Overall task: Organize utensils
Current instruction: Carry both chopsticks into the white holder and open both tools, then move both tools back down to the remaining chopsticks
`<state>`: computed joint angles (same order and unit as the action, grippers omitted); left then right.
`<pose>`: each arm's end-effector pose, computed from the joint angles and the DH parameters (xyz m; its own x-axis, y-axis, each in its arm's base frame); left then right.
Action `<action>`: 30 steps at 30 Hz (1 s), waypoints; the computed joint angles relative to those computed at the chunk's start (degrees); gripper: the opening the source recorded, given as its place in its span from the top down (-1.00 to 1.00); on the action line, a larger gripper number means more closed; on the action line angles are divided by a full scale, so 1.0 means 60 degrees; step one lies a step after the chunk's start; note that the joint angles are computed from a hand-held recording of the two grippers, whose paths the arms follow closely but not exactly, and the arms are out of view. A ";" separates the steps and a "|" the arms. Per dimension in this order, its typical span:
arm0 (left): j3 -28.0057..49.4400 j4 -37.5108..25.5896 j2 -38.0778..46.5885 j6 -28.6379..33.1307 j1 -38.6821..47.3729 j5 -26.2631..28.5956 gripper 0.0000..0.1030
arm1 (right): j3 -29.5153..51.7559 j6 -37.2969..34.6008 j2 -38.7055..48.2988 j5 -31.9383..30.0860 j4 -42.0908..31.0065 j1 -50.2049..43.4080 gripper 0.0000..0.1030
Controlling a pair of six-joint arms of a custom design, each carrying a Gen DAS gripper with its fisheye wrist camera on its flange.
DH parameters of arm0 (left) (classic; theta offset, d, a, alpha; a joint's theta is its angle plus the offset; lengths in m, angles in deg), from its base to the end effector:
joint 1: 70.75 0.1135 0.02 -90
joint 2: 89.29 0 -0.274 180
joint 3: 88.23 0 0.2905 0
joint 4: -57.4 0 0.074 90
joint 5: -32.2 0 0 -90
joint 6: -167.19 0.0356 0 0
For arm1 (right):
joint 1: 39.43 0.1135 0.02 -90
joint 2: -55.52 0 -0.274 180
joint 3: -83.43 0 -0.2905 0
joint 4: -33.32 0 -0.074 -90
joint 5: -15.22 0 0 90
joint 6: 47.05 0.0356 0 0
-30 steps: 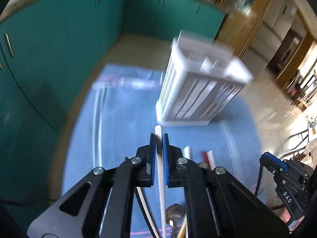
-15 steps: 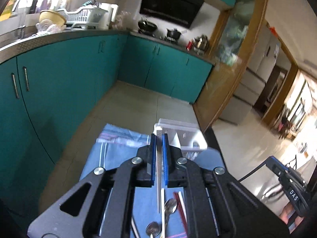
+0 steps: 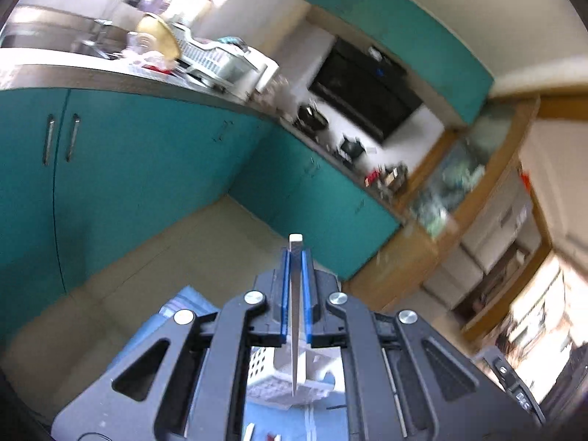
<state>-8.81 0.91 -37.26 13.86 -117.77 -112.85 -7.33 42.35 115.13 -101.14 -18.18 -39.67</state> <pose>0.1521 -0.1205 0.4172 -0.0870 -0.6575 -0.7484 -0.3273 0.7284 -0.6019 0.2322 0.0148 0.4540 -0.3682 -0.0078 -0.9297 -0.4122 0.8977 0.1557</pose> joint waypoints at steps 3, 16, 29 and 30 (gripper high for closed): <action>-0.0111 0.0782 0.0153 0.0159 0.0612 0.0025 0.88 | -0.0225 0.0658 -0.0102 0.0355 0.1373 0.0317 0.87; -0.1563 0.1747 0.1010 -0.0354 0.1743 0.1510 0.87 | -0.1798 0.0615 0.0965 0.1945 0.2776 0.1294 0.87; -0.2151 0.2135 0.0753 0.0016 0.1125 0.1409 0.40 | -0.2966 0.0343 -0.0196 0.1289 0.2387 0.0412 0.19; -0.2115 0.2150 0.0791 0.0104 0.1065 0.1366 0.34 | -0.3081 0.0354 -0.0348 0.1099 0.2353 0.0264 0.17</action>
<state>-21.50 13.82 -32.51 14.48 -111.38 -104.65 -25.82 44.48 113.05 -94.54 -4.06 -38.09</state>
